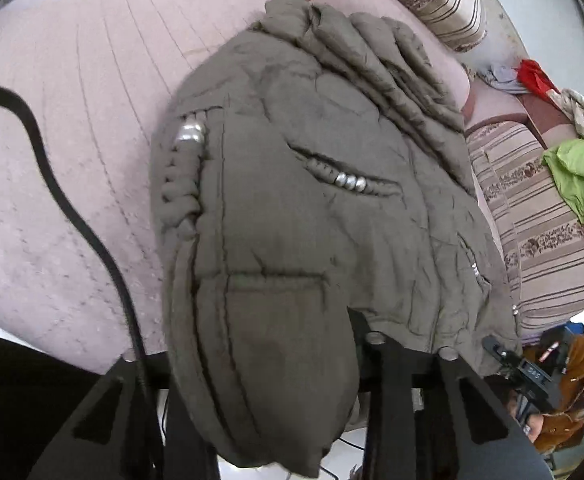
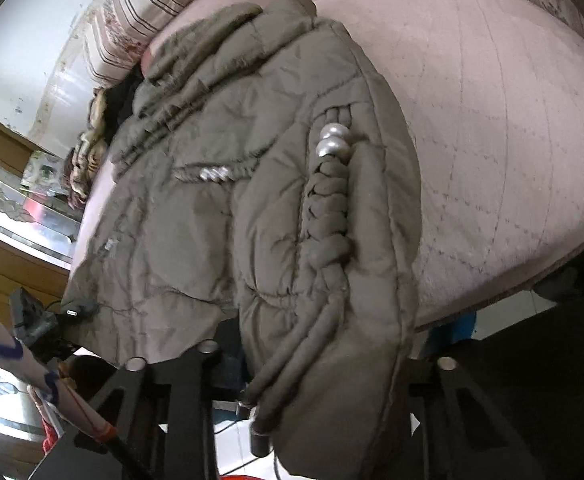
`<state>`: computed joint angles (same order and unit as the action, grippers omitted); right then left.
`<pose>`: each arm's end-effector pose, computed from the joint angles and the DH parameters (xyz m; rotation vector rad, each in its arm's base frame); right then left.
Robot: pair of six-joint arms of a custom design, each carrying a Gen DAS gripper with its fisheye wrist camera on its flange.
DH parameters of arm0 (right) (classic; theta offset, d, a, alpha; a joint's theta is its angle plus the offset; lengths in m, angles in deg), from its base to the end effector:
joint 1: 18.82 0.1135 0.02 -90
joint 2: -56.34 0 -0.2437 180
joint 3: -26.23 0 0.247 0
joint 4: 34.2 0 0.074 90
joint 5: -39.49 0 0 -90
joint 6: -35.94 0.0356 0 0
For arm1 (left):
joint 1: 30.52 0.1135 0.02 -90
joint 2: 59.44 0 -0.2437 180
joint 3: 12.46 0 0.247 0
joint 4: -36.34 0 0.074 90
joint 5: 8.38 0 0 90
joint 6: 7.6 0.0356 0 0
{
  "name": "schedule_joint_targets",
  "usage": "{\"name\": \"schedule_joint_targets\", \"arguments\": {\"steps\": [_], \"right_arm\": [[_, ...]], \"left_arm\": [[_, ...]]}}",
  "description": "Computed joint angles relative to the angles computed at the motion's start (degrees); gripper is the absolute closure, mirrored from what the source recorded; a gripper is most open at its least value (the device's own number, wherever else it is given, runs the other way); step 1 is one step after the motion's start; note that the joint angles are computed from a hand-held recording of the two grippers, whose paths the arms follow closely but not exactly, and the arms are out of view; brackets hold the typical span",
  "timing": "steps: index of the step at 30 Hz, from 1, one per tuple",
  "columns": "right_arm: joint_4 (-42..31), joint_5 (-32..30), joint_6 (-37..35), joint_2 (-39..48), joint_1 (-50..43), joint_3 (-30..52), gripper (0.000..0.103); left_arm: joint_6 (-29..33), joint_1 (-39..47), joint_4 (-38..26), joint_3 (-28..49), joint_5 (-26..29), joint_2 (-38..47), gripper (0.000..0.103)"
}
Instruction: Fold large clothes
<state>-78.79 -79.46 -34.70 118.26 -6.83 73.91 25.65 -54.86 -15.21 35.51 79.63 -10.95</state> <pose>0.1912 0.0582 0.1778 -0.0199 2.6345 0.8511 0.1580 -0.0701 0.2073 -0.7304 2.4583 -0.5390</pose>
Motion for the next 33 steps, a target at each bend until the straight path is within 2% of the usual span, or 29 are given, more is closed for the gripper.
{"name": "schedule_joint_targets", "arguments": {"steps": [5, 9, 11, 14, 18, 21, 23, 27, 31, 33], "right_arm": [[-4.1, -4.8, -0.9, -6.3, -3.3, 2.3, 0.085], [-10.6, -8.8, -3.6, -11.8, -7.0, 5.0, 0.086], [-14.8, -10.5, -5.6, -14.4, -8.9, 6.4, 0.086], [-19.7, -12.1, -8.6, -16.7, -11.1, 9.2, 0.086], [-20.4, -12.9, -9.0, -13.1, -11.2, 15.6, 0.086], [-16.9, -11.2, -6.8, -6.8, -8.3, 22.2, 0.086], [-13.0, -8.3, -4.1, -0.4, -4.6, 28.4, 0.086], [-9.1, -3.9, -1.9, 13.1, -0.5, 41.8, 0.086], [-9.5, 3.1, 0.9, 32.2, 2.8, 62.1, 0.086], [-12.1, 5.9, 1.3, 42.1, 3.9, 74.4, 0.086]], "left_arm": [[-4.1, -6.6, -8.1, 4.8, -7.6, -6.1, 0.079], [-8.3, -13.4, -14.0, 9.7, -13.7, -8.1, 0.080], [-12.7, -20.1, -18.4, 13.1, -19.2, -8.5, 0.080], [-15.9, -25.8, -23.2, 18.4, -25.2, -6.5, 0.080], [-9.2, -18.3, -21.6, 23.8, -22.7, -2.8, 0.080], [-2.0, -10.4, -20.4, 29.5, -20.1, 1.7, 0.080], [4.5, -2.9, -18.0, 34.3, -17.0, 6.5, 0.080], [12.6, 8.2, -15.0, 45.3, -12.1, 18.9, 0.080], [16.6, 16.3, -14.8, 59.6, -8.3, 34.7, 0.080], [18.6, 19.5, -16.9, 70.3, -7.7, 44.6, 0.080]]}}
